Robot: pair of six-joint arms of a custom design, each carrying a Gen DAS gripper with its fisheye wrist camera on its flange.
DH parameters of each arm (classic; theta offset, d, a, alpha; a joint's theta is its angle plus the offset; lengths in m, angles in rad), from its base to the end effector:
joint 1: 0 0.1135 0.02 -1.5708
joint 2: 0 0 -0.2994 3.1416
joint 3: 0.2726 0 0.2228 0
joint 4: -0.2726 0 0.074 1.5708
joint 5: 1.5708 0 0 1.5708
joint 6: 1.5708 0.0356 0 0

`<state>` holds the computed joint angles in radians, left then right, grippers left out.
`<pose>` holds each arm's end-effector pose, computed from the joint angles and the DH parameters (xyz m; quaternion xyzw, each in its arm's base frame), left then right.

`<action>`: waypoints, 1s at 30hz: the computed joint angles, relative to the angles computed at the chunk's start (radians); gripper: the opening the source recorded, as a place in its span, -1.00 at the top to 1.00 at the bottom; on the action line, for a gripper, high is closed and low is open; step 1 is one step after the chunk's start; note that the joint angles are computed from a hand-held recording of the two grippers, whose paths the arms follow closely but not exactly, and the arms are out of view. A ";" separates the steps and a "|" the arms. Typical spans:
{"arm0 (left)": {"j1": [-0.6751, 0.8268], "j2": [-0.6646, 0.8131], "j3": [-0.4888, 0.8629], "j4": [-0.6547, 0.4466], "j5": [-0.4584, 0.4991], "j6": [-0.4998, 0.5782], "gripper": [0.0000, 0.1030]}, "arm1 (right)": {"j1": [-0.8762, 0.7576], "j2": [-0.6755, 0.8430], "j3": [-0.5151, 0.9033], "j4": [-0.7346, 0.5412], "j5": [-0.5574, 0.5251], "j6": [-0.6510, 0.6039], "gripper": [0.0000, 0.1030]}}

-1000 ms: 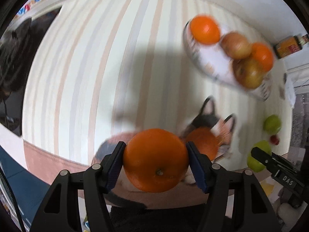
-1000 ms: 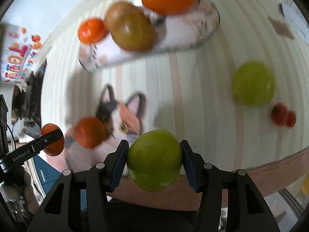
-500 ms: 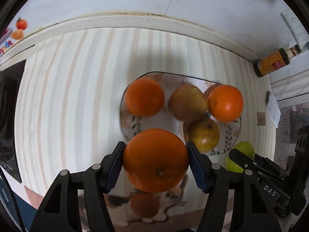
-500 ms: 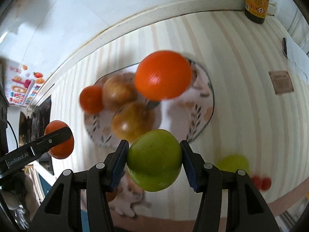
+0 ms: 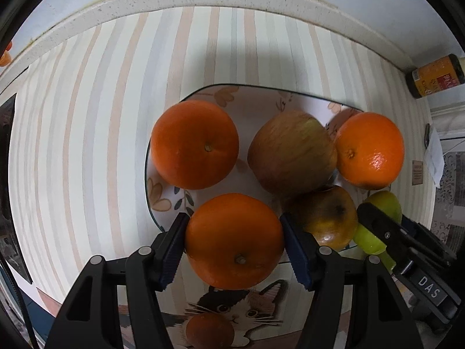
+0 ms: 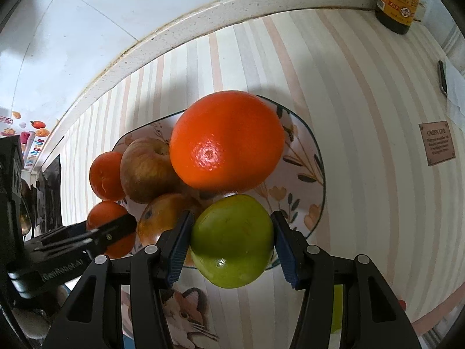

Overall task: Organize fruits
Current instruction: 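Set the green apple and tangerine on the deer plate, opening both tools, then move both tools toward the loose green apple and the fruit on the cat mat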

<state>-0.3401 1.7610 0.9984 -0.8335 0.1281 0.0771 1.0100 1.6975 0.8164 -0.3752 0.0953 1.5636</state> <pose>0.2534 -0.0945 0.1934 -0.2059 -0.9764 0.0618 0.0209 0.1489 0.2306 0.1791 0.2768 0.9469 0.1370 0.0890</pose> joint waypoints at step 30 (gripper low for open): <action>0.056 -0.391 -0.002 -0.125 -0.085 0.091 -0.88 | 0.222 -0.014 0.392 -0.631 0.195 0.164 -0.85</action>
